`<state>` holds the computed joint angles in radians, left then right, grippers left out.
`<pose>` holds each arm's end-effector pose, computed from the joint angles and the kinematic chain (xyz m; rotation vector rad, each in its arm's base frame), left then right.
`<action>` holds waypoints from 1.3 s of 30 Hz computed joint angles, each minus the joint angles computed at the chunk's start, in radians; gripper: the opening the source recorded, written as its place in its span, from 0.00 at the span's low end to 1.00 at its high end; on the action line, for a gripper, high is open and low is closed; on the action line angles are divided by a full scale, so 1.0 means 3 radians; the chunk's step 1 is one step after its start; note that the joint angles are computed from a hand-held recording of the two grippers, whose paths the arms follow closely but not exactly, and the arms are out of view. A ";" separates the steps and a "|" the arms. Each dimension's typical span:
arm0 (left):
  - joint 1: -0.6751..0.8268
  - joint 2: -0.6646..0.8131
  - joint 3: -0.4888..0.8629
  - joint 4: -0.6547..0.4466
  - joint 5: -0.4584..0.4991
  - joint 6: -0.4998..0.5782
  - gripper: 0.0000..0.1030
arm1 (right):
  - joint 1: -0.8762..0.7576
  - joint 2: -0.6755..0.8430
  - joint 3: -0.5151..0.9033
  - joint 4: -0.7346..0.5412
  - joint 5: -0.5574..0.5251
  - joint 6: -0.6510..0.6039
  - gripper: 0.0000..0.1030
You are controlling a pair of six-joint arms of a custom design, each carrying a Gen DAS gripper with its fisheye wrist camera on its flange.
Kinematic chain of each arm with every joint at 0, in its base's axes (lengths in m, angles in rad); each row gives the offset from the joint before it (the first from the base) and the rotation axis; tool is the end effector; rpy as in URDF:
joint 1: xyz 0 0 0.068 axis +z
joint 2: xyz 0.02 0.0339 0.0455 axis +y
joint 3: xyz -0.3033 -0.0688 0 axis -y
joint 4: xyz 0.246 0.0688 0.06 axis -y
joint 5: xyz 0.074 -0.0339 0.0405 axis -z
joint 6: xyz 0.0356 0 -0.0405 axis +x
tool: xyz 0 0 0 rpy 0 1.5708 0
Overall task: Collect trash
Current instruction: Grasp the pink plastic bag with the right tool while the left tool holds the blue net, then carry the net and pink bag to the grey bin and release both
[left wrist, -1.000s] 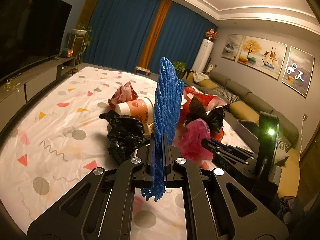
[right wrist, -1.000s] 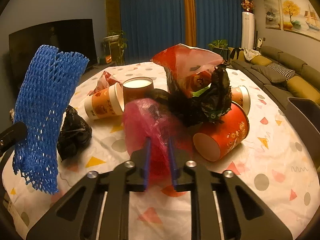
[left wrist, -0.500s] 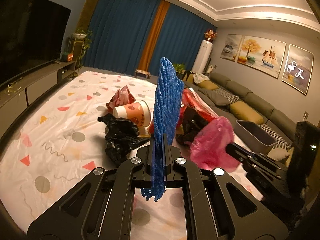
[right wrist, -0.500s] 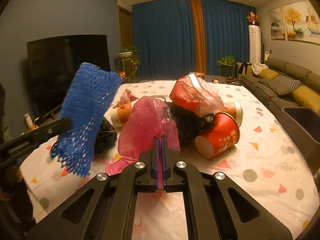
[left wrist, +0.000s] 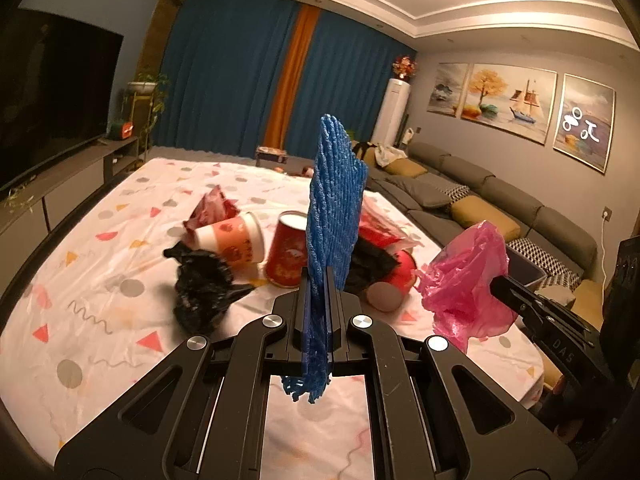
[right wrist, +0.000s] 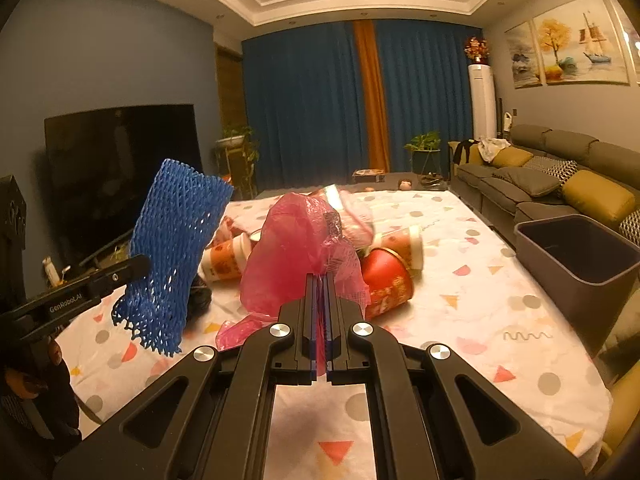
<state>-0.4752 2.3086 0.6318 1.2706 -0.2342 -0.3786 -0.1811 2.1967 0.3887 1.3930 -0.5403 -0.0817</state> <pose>0.3216 -0.1562 0.0440 -0.0574 1.9789 -0.3268 0.2923 -0.0349 0.0639 -0.2496 1.9246 0.3611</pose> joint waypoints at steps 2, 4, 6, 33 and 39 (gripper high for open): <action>-0.0046 -0.0033 0.0048 -0.0067 -0.0022 0.0014 0.04 | -0.0091 -0.0014 0.0007 -0.0003 -0.0060 0.0031 0.04; -0.0099 -0.0052 0.0131 -0.0154 -0.0037 0.0038 0.04 | -0.0183 -0.0021 0.0029 -0.0018 -0.0124 0.0065 0.04; -0.0163 -0.0067 0.0224 -0.0251 -0.0058 0.0059 0.04 | -0.0276 -0.0042 0.0041 -0.0031 -0.0171 0.0090 0.04; -0.0645 0.0403 0.2135 -0.1507 0.0094 0.0464 0.04 | -0.1146 0.0064 0.0695 -0.0245 -0.0062 0.0364 0.04; -0.0744 0.0738 0.2951 -0.1901 0.0210 0.0548 0.04 | -0.1273 0.0128 0.0984 -0.0341 0.0138 0.0446 0.04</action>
<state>-0.6985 2.5301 1.5170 0.7002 -0.1713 -0.2143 -0.5628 2.2351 0.6840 1.2906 -0.4990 0.0522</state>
